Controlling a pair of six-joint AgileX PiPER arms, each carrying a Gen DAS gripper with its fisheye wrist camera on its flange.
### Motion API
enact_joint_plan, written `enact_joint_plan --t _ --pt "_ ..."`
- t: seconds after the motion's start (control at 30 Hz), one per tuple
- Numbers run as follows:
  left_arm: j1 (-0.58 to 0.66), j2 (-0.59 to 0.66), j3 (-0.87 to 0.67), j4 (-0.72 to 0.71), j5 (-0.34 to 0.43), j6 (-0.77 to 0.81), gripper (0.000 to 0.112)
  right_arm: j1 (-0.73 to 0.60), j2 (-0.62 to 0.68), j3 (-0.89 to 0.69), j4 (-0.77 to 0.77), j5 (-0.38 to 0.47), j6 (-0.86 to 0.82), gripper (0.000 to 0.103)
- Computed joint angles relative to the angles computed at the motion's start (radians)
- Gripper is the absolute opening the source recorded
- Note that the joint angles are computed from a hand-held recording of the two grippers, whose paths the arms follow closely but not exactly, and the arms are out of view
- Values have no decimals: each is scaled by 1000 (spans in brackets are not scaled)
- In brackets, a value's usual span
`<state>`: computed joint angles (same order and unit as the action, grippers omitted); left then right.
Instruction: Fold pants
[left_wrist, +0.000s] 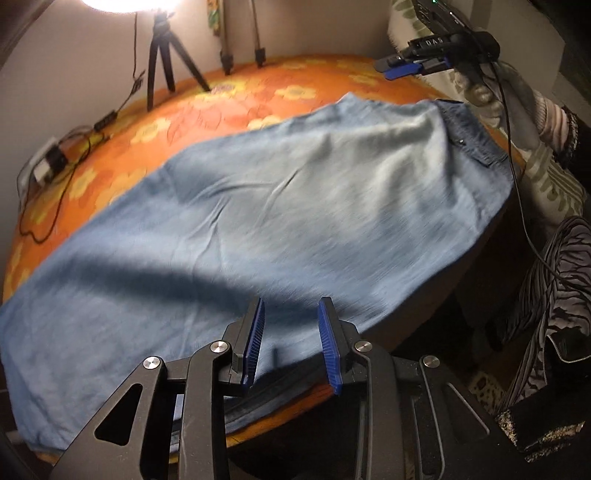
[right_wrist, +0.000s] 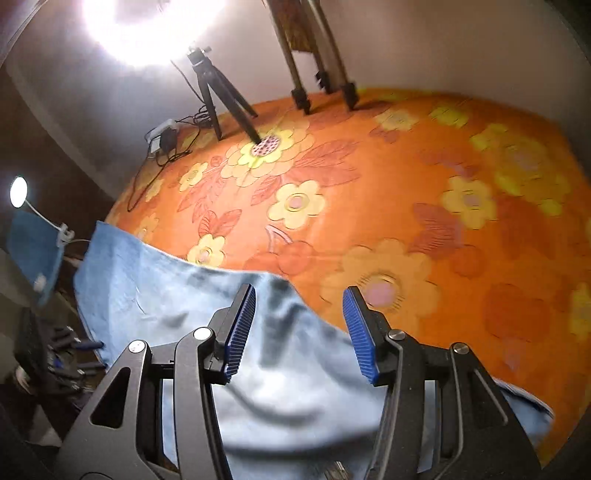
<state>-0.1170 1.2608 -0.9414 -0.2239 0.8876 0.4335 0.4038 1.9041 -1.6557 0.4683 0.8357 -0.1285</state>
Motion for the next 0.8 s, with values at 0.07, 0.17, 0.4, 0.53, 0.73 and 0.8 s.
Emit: enact_joint_plan --t 0.07,0.17,0.4,0.53,0.73,0.8 --pt "29 12 4 -15 -3 21 28 2 60 -54 37 18 -27 52" --pt "62 34 -3 -34 0 44 28 8 134 -124 49 44 -27 52" --pt "104 73 -24 -72 9 80 28 52 250 -259 -42 96 18 52" --pt "120 84 -29 -91 15 91 28 63 268 -271 -42 104 9 14" --pt "106 75 -15 -77 -6 86 28 131 217 -259 -293 15 126 7" --pt "95 73 -15 -63 -9 76 28 125 257 -317 -282 69 129 7"
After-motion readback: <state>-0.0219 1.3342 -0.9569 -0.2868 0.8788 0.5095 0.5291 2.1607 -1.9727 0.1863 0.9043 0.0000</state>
